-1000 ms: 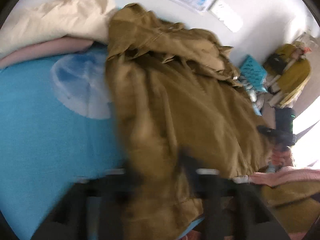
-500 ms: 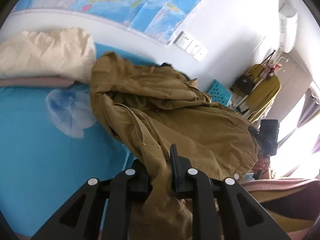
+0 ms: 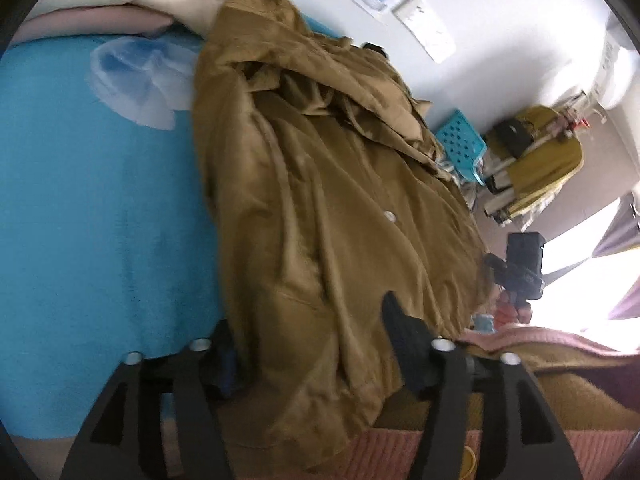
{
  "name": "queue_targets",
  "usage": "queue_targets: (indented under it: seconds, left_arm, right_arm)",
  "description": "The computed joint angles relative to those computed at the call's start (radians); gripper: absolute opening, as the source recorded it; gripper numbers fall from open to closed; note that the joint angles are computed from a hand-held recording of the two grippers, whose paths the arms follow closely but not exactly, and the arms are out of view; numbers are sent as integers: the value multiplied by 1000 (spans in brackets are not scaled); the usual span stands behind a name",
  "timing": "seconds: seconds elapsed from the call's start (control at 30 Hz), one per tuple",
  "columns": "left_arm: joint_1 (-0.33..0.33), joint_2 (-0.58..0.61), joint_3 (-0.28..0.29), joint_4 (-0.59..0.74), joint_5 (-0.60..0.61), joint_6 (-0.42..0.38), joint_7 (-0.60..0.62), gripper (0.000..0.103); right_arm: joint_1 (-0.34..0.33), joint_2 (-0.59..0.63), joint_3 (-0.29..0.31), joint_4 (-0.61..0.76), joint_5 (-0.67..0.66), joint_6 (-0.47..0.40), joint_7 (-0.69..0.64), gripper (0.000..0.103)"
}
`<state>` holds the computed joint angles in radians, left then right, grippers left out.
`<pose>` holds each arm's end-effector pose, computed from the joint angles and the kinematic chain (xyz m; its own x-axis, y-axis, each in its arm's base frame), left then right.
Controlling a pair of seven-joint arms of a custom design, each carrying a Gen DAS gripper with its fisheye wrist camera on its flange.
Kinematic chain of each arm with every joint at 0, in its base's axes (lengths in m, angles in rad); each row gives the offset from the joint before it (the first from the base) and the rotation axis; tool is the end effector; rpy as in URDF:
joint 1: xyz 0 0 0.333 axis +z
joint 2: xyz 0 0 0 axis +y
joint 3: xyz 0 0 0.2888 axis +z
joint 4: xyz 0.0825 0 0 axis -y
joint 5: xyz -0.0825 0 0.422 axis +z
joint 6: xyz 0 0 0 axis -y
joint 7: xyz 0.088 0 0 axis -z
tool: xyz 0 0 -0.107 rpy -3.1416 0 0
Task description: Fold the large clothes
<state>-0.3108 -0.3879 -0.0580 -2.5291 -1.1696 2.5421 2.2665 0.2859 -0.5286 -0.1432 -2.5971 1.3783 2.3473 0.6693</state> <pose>0.4572 -0.1640 0.4026 -0.3171 -0.7355 0.5987 -0.8784 -0.0103 -0.4778 0.4487 0.0812 0.4255 0.3423 -0.5574 -0.7564 -0.8388 0.1815 -0.5133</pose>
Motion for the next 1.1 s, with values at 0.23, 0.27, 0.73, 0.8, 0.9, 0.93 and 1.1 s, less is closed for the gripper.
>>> queue_targets:
  seconds: [0.23, 0.27, 0.73, 0.8, 0.9, 0.93, 1.1]
  left_arm:
    - [-16, -1, -9, 0, -7, -23, 38, 62]
    - [-11, -1, -20, 0, 6, 0, 14, 46]
    - [-21, -85, 39, -10, -95, 19, 12, 11]
    - [-17, -100, 42, -13, -113, 28, 25, 12]
    - [-5, -103, 57, 4, -127, -2, 14, 12]
    - [1, -101, 57, 12, -122, -9, 9, 12]
    - [27, -63, 61, 92, -109, -49, -22, 13]
  right_arm:
    - [20, 8, 11, -12, 12, -53, -22, 45]
    - [21, -5, 12, -20, 30, -44, -42, 33]
    - [26, -88, -10, 18, 216, 22, -166, 10]
    - [21, -80, -7, 40, 229, 26, -179, 10]
    - [18, -49, -6, 87, 255, 25, -185, 10]
    - [15, -40, -4, 101, 258, 26, -186, 10]
    - [5, 64, 8, 235, 279, 25, -145, 11]
